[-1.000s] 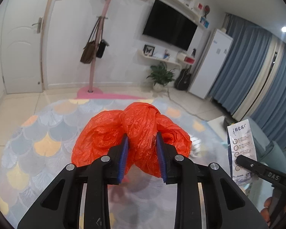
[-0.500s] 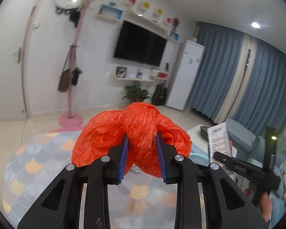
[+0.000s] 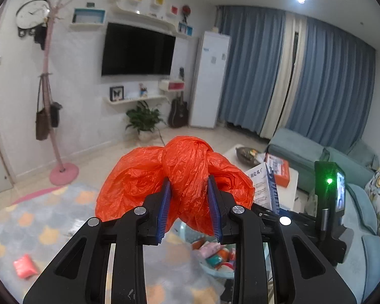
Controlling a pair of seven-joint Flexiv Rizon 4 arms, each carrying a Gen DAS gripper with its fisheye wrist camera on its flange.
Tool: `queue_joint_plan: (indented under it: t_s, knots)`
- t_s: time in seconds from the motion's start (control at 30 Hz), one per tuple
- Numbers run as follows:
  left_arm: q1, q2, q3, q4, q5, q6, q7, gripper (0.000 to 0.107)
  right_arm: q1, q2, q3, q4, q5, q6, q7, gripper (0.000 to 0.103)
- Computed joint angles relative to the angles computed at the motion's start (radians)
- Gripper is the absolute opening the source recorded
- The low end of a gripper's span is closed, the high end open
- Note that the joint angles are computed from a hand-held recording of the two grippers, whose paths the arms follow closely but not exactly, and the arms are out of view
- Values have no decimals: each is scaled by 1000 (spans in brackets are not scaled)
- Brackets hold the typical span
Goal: Collect trash
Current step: 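Carry bag and carton over the blue basket and open both tools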
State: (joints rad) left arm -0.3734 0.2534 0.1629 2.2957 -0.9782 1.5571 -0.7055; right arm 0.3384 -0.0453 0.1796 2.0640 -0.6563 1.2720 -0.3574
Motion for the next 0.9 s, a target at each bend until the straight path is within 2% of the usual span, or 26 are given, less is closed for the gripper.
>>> queue_joint_plan:
  t_s: [0.07,0.2,0.33,0.43,0.5,0.6,0.67,0.73,0.83,0.9]
  knots:
    - [-22,-68,0,-35,-63,-16,23,27,-7,-26,-2,-11,68,-4,-43,37]
    - [32,-170,-60,-81,-89,-57,23,27,-12,-83,-5,-34,211,-31,-119,37]
    - [96,-234,-116,-104,-54,-106,-12,27,-17,-128,-7,-43,310,-57,-174,38]
    - [143,-273,-153,-111,36,-102,-64,27,-15,-146,-14,-50,345,-91,-196,38]
    - [166,-290,-177,-115,43,-118,-68,28,-18,-148,-15,-49,365,-89,-209,38]
    - [196,-308,-189,-123,115,-140,-139,37,-19,-151,-12,-57,389,-100,-246,38]
    - [210,-311,-198,-121,131,-159,-154,53,-20,-147,-11,-51,401,-99,-261,41]
    - [217,-306,-201,-112,154,-164,-164,60,-24,-139,-6,-40,424,-84,-273,42]
    - [223,-283,-202,-95,116,-198,-128,73,-24,-125,-2,-27,448,-71,-279,46]
    - [219,-270,-198,-87,103,-201,-120,74,-23,-115,-1,-19,455,-61,-277,50]
